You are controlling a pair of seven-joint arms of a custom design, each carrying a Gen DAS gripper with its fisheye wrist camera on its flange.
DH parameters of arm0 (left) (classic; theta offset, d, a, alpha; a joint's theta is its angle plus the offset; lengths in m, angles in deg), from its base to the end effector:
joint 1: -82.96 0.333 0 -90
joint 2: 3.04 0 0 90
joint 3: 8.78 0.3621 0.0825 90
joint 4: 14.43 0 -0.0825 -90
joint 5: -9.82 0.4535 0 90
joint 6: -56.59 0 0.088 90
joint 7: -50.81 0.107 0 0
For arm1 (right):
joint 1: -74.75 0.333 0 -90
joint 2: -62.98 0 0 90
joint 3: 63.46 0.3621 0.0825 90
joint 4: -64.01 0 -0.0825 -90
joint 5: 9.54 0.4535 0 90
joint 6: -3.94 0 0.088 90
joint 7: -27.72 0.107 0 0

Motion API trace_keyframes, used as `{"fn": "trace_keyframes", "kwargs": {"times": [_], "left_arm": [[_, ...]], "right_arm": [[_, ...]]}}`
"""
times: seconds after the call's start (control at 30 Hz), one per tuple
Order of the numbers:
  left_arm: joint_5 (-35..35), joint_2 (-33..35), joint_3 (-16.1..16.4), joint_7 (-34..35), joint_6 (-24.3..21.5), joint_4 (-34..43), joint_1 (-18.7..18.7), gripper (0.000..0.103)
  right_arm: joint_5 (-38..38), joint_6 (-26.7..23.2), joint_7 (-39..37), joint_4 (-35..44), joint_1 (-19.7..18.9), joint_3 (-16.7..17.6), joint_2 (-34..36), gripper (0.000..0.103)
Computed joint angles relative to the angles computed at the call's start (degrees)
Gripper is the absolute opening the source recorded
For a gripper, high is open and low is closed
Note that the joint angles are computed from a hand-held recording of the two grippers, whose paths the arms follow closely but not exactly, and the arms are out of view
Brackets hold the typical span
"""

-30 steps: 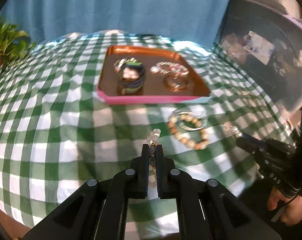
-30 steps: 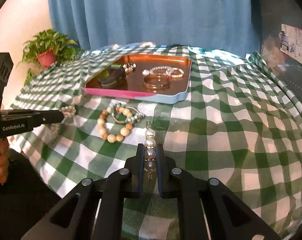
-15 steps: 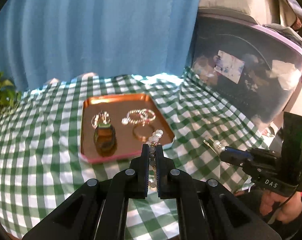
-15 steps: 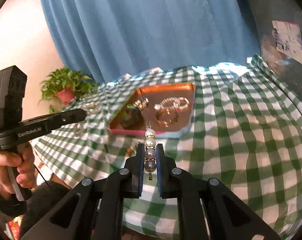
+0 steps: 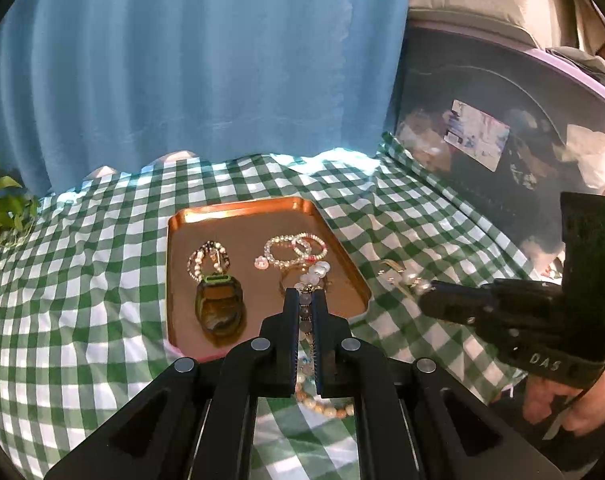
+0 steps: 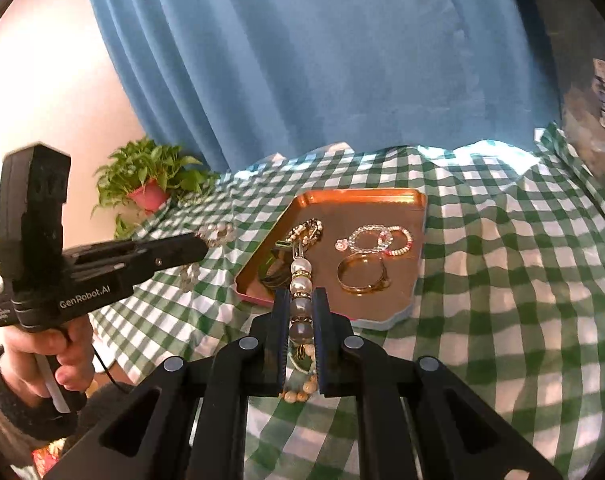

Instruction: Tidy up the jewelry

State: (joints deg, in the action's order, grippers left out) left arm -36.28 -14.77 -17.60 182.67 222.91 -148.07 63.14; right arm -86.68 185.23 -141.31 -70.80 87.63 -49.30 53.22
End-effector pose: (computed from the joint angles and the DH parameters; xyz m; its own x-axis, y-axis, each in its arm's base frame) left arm 0.5141 -0.2354 0.5040 -0.5478 -0.8269 0.1268 -0.6066 0.2883 -0.7409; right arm 0.4367 0.3258 0.4606 0.2266 -0.9253 -0.3041 -0.6436 0.0921 -0.7598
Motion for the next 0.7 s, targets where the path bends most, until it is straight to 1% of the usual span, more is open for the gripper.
{"fn": "trace_keyframes", "kwargs": {"times": [0.03,0.1,0.17,0.33,0.43,0.47,0.5,0.57,0.67,0.7], "left_arm": [[0.27,0.70,-0.08,-0.05,0.28,0.55,0.07,0.006],[-1.72,2.29,0.43,1.67,-0.03,2.16,-0.32,0.006],[-1.43,4.32,-0.20,1.31,0.66,3.92,0.37,0.006],[0.43,8.91,-2.01,0.10,1.62,7.58,2.21,0.006],[1.86,12.54,-3.25,-3.22,4.33,9.85,3.35,0.006],[2.31,13.48,-3.62,-4.29,4.38,10.49,3.79,0.006],[3.45,14.52,-3.92,-6.02,4.60,11.07,4.14,0.006],[6.98,17.10,-4.28,-10.06,4.15,12.44,4.65,0.006],[11.62,20.56,-4.76,-14.78,3.34,13.92,5.14,0.006],[13.25,21.10,-4.76,-16.40,3.63,13.88,5.17,0.006]], "right_arm": [[1.40,-0.27,-1.98,0.64,0.41,-0.38,0.98,0.010],[2.88,-0.45,-4.22,2.16,0.84,-0.98,2.90,0.010],[1.36,-0.40,-2.84,3.73,0.96,-1.44,4.42,0.010],[0.77,-1.88,-3.49,7.74,3.36,-4.59,8.37,0.010],[2.34,-4.84,-6.04,9.34,5.08,-6.25,10.24,0.010],[2.57,-4.72,-5.93,9.74,5.39,-6.94,10.97,0.010],[1.72,-3.58,-4.08,10.32,5.49,-7.87,12.16,0.010],[1.92,-2.77,-3.53,10.89,5.99,-9.36,13.79,0.010],[6.91,-5.24,-9.11,10.68,7.12,-10.27,15.22,0.010],[6.42,-6.32,-8.24,10.74,7.78,-10.85,15.61,0.010]]}}
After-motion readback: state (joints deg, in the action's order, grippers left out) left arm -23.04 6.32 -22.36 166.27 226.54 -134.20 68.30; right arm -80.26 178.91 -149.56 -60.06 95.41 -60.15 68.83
